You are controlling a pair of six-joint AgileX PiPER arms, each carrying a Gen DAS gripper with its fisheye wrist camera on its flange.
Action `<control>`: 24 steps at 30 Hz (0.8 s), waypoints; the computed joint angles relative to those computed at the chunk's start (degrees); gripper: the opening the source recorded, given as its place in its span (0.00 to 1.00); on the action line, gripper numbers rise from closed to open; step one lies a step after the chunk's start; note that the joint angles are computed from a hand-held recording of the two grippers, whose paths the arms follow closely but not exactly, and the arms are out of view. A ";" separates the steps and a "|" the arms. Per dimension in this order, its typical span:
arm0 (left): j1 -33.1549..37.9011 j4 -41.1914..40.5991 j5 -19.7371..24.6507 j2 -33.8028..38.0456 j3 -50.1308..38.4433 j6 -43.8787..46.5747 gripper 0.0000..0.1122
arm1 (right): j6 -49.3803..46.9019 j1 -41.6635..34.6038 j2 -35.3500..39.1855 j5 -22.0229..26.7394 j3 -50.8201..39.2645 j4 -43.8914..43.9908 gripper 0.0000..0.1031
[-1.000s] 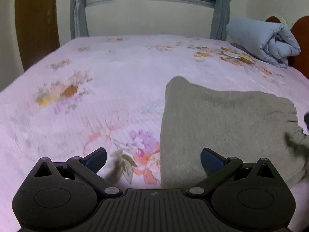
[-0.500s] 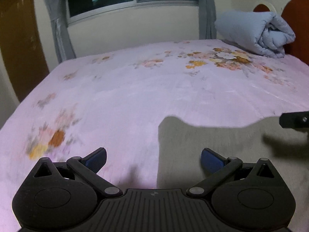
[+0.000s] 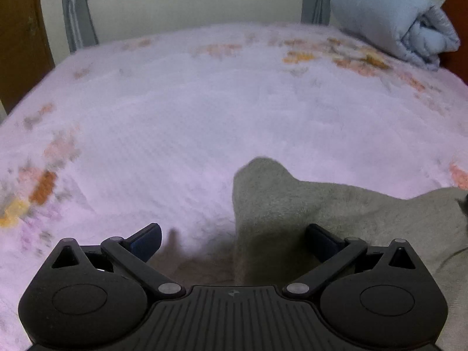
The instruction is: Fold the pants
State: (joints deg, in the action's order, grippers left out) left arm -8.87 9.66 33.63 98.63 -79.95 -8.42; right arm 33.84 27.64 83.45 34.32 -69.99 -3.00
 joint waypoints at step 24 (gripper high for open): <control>28.69 -77.44 19.61 -5.56 23.55 63.19 0.92 | -59.84 -26.15 -16.06 5.88 33.52 78.93 0.73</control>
State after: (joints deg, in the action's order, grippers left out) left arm 19.82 -67.78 53.24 93.07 -56.40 54.78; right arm -26.01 1.50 67.40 40.20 -36.47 75.93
